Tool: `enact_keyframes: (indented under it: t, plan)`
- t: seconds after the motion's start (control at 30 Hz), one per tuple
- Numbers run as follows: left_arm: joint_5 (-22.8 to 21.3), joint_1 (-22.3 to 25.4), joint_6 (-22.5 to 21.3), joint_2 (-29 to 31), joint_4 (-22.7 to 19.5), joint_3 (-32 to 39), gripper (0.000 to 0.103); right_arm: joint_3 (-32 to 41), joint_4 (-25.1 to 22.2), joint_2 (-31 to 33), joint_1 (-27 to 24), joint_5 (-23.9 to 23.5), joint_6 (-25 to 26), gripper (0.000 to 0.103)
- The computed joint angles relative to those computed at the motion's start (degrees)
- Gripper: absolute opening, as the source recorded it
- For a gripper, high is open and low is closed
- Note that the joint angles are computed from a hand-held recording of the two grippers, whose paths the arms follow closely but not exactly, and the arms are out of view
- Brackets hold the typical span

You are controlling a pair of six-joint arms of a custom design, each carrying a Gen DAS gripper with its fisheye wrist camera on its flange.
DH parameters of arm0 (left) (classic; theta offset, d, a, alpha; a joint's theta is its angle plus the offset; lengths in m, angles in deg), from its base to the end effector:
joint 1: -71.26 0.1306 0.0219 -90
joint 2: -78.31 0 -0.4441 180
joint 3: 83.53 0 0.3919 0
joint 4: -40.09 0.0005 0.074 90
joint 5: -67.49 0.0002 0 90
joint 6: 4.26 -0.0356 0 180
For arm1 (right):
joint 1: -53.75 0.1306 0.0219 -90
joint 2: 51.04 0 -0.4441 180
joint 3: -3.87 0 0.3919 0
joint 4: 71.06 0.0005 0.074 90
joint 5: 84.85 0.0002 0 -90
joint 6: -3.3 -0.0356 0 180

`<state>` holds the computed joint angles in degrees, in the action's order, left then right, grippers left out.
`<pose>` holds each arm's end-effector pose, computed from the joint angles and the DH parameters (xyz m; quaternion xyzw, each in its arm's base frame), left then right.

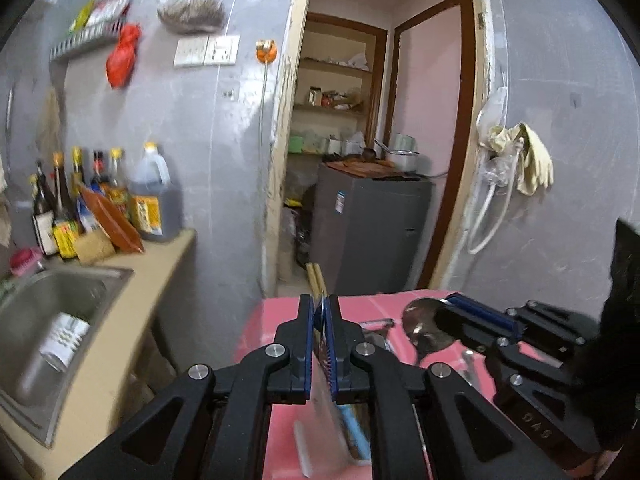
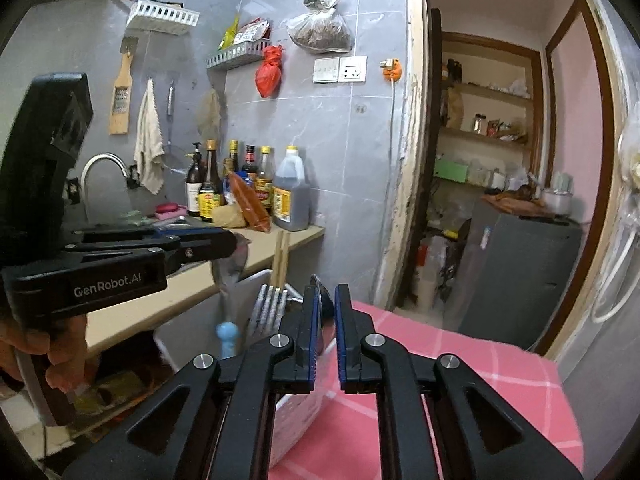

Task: Organize utensils
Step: 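Lower both spoons into the caddy and open both tools, then move both tools to the last silver spoon and knife on the cloth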

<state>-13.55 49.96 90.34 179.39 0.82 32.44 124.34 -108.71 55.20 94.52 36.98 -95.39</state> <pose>0.5432 -0.2183 0.6219 0.1636 0.8229 -0.1850 0.5117 0.4833 0.3913 0.6117 -0.0775 0.8142 0.0126 0.5753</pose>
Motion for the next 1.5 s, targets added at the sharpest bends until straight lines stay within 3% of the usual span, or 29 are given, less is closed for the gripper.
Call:
enact_keyframes:
  t: [0.23, 0.3, 0.4, 0.5, 0.57, 0.7, 0.87, 1.07, 1.5]
  plan:
    - [5.80, 1.40, 5.11, -0.51, -1.18, -0.46, 0.009, -2.59, 2.34, -1.78, 0.04, -0.38, -2.25, 0.016]
    - [5.76, 1.43, 5.99, -0.81, -1.21, -0.45, 0.010, -3.37, 2.89, -2.73, 0.23, 0.54, -3.55, 0.020]
    - [5.11, 1.21, 6.48, -1.53, -1.19, -0.58, 0.014, -4.33, 3.79, -4.29, 0.58, 2.52, -5.19, 0.038]
    - [4.12, 0.60, 6.87, -2.65, -0.66, -0.91, 0.032, -4.82, 4.29, -5.70, 0.72, 4.25, -6.54, 0.054]
    - [2.74, -0.18, 7.52, -3.68, 0.69, -1.61, 0.056, -5.62, 4.74, -7.03, 0.80, 5.63, -7.49, 0.063]
    - [0.19, -1.99, 7.11, -4.92, 1.41, -1.92, 0.064, -7.76, 5.87, -9.82, 0.88, 8.13, -8.69, 0.081]
    - [-4.21, -5.18, 7.09, -6.67, 3.45, -3.17, 0.089, -12.22, 7.24, -14.40, 0.70, 11.13, -10.20, 0.098]
    - [-8.21, -8.63, 8.38, -7.55, 6.08, -4.74, 0.103, -17.25, 6.96, -19.29, -0.45, 13.43, -11.92, 0.102]
    - [-13.61, -15.53, 9.97, -4.51, 4.89, -4.26, 0.103, -24.92, 0.57, -26.27, -6.42, 11.17, -15.27, 0.102]
